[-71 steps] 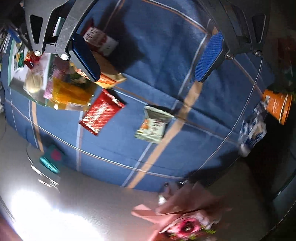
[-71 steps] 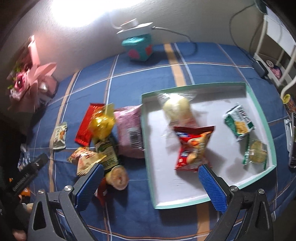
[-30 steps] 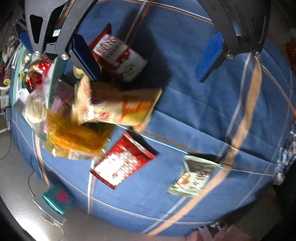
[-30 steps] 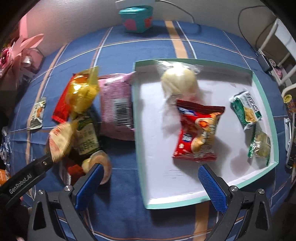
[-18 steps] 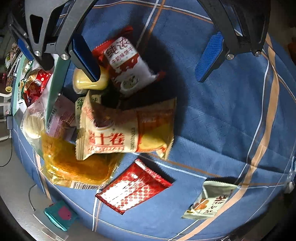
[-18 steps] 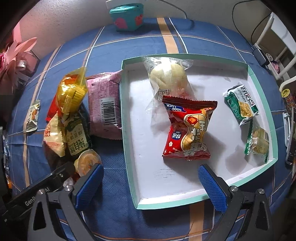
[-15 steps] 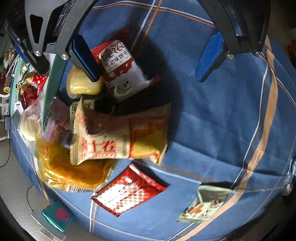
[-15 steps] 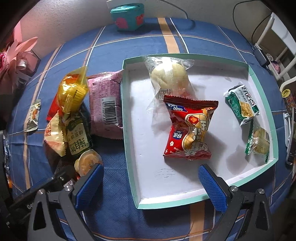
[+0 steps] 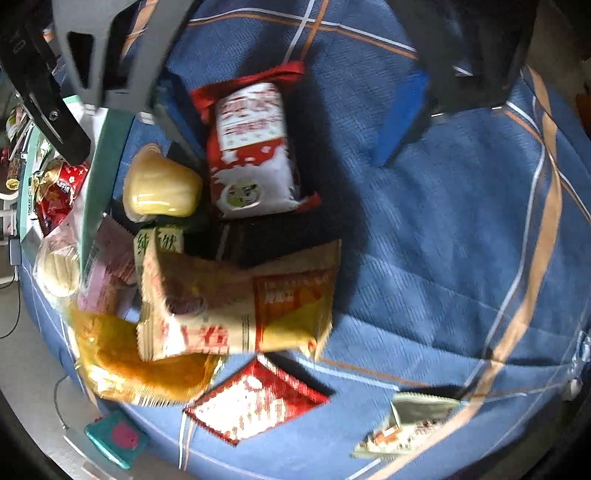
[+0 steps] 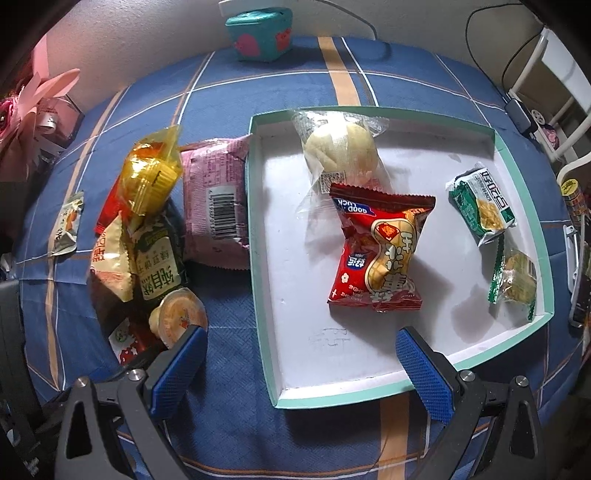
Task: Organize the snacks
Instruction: 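Grasp the yellow pudding cup with the right tool while the left tool grasps the white-red milk biscuit pack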
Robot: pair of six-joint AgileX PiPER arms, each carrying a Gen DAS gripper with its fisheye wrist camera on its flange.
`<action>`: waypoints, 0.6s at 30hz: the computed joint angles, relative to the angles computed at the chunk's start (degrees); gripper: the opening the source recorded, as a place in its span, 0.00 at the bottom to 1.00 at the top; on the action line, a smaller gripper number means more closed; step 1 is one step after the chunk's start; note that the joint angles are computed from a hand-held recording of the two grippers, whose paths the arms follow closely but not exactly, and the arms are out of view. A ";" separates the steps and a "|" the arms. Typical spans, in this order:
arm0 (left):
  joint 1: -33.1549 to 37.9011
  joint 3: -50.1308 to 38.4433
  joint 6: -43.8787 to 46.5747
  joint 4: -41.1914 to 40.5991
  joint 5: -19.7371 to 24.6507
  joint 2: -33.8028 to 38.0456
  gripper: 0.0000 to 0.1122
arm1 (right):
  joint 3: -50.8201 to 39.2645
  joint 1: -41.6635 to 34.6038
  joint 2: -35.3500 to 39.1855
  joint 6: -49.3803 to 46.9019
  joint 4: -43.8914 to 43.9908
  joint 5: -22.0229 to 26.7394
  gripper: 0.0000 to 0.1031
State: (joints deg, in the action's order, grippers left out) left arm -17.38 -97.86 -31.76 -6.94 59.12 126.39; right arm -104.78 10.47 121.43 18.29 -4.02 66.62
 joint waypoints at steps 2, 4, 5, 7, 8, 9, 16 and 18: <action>0.22 -0.73 -0.30 0.32 -0.08 0.02 0.54 | -0.08 0.31 -0.21 -0.12 0.44 -0.27 1.00; 0.40 -0.05 -0.68 0.73 -0.45 -0.49 0.45 | -0.25 0.94 -0.09 -0.48 1.53 -0.97 1.00; 0.76 0.26 -0.56 0.78 -0.65 -0.62 0.44 | -0.18 1.32 -0.17 -0.69 2.11 -1.54 1.00; 1.80 1.10 -0.47 0.66 -1.30 -0.84 0.41 | -0.20 2.12 -0.26 -0.80 2.64 -2.28 1.00; 2.32 1.73 -0.56 0.58 -1.52 -1.33 0.41 | -0.18 2.51 -0.27 -0.71 2.70 -2.50 1.00; 2.69 2.12 -1.07 0.83 -1.78 -1.51 0.41 | -0.18 3.07 -0.27 -0.68 2.81 -2.77 1.00; 5.74 5.76 -5.25 4.64 -2.61 -3.28 0.41 | -1.87 6.43 0.81 -1.10 2.54 -3.47 0.98; 6.55 6.10 -5.92 4.66 -2.98 -3.10 0.41 | -2.94 7.27 1.60 -1.37 2.84 -3.51 0.96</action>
